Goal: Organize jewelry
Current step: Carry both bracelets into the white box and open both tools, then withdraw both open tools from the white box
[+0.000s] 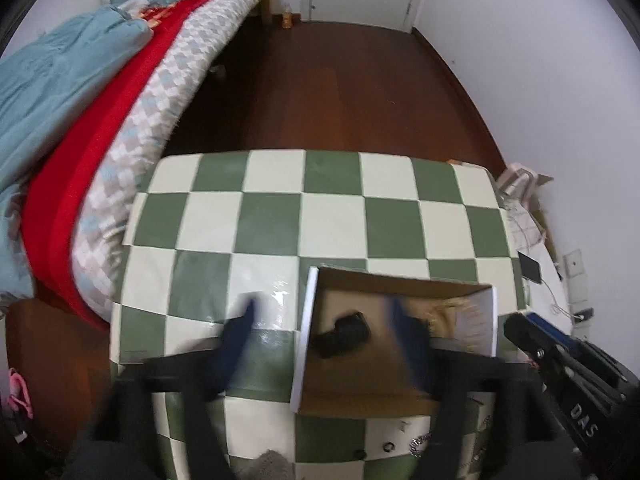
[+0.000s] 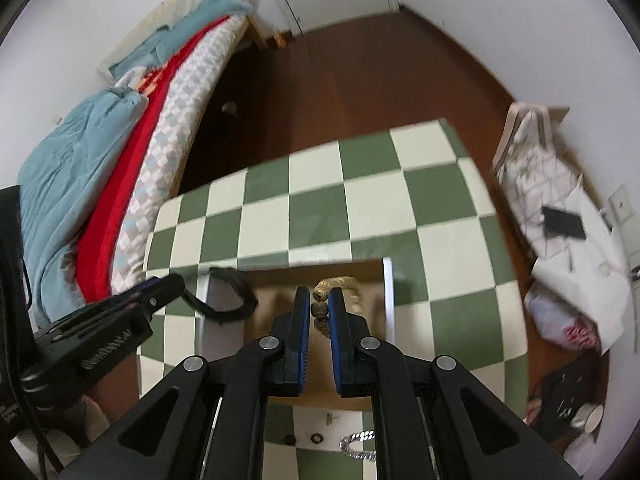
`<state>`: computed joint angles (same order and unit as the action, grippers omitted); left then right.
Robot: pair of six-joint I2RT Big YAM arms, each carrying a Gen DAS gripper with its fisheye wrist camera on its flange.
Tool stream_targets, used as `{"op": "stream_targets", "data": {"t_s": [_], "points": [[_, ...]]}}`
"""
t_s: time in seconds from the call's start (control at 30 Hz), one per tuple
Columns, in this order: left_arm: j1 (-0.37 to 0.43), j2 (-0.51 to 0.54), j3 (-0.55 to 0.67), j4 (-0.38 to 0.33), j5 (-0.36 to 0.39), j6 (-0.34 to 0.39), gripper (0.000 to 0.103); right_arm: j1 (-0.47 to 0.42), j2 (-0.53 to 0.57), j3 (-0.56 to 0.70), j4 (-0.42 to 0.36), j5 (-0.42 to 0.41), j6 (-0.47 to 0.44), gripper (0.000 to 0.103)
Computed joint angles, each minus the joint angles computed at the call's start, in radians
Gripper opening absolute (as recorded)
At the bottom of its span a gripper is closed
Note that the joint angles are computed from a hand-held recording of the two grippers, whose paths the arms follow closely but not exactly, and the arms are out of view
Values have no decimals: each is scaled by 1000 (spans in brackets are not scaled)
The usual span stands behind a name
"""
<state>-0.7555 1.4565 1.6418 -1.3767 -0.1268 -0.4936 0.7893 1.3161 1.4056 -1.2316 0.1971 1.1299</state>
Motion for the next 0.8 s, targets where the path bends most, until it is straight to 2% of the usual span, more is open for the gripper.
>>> {"op": "stream_targets", "data": {"t_s": [0.03, 0.1, 0.17, 0.2, 0.23, 0.3, 0.43, 0.8], "points": [[2, -4, -3, 2, -6, 2, 92, 2, 1, 2, -12, 9, 5, 45], [3, -11, -10, -7, -36, 2, 96, 7, -5, -3, -22, 21, 17, 70], [-5, -18, -19, -15, -91, 14, 102, 25, 18, 26, -93, 60, 24, 70], [-10, -27, -30, -12, -121, 15, 102, 33, 30, 44, -127, 77, 24, 73], [-14, -39, -44, -7, -150, 17, 102, 47, 52, 67, -178, 102, 30, 85], [-18, -65, -77, -3, -200, 13, 103, 70, 72, 88, -224, 128, 31, 101], [-22, -111, -129, -4, -238, 10, 103, 110, 94, 107, -271, 149, 53, 102], [-77, -241, -195, -43, -313, -20, 103, 236, 112, 162, -379, 227, 194, 103]]}}
